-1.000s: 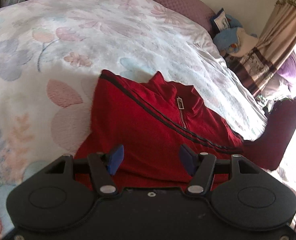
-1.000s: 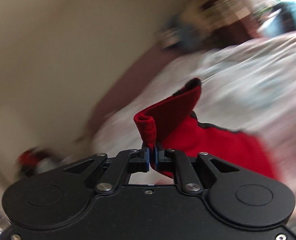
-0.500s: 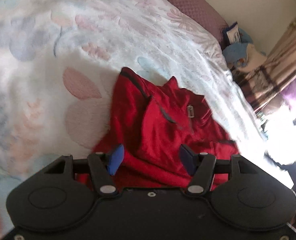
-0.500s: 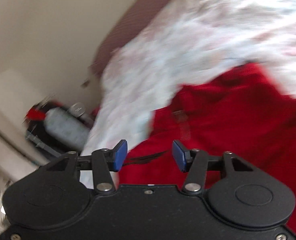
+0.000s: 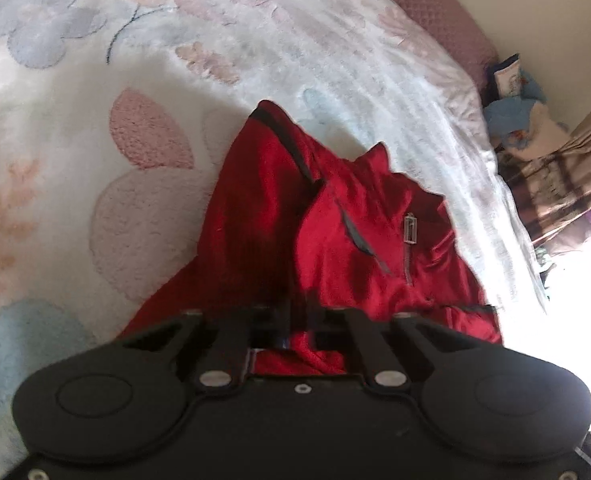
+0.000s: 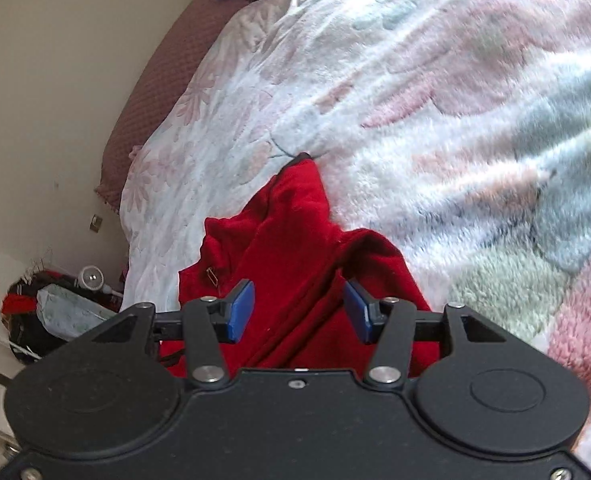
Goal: Fold small clothes
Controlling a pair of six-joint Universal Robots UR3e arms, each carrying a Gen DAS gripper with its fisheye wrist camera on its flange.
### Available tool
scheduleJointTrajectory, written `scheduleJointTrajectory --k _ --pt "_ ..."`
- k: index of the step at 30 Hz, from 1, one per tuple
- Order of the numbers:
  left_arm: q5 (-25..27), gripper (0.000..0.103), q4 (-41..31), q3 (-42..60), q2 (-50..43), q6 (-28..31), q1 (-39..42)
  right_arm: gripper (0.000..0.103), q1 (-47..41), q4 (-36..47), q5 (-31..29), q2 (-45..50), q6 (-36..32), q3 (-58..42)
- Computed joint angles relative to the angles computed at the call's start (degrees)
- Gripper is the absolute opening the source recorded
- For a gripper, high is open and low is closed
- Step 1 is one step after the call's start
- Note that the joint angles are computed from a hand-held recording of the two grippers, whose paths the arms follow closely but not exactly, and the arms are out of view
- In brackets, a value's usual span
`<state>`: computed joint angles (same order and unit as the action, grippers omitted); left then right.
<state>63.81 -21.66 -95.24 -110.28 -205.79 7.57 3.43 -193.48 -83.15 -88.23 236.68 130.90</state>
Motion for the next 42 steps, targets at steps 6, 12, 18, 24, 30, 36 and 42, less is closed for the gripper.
scheduleJointTrajectory --k 6,12,18,24,30,36,42 --pt "-3.87 0.004 21.00 -15.23 6.08 -4.45 3.61 0.051 -1.09 -2.29 1.42 3.65 2.39 -1.94" --pt "-6.19 0.014 17.42 -17.98 3.35 -0.52 5.38 0.051 -2.01 -1.03 1.69 5.25 3.72 -3.47" --pt "-1.94 0.045 17.12 -13.46 5.44 0.52 3.90 0.051 -0.48 1.20 -1.64 1.86 4.92 -3.61" --pt "1.49 0.046 9.28 0.74 -2.79 0.54 1.08 0.051 0.41 -2.01 0.62 4.74 3.68 -5.63" --pt "0.78 0.002 14.27 5.02 -8.49 0.36 0.26 0.049 -1.05 0.24 1.28 8.20 7.05 -7.53" --pt "4.92 0.002 23.24 -0.49 -7.96 -5.53 0.61 0.041 -2.87 -1.07 2.37 9.77 8.76 -7.29" --pt "4.77 0.017 18.67 0.52 -9.09 -1.58 0.71 0.009 -2.74 -0.32 0.71 10.63 7.18 -6.68"
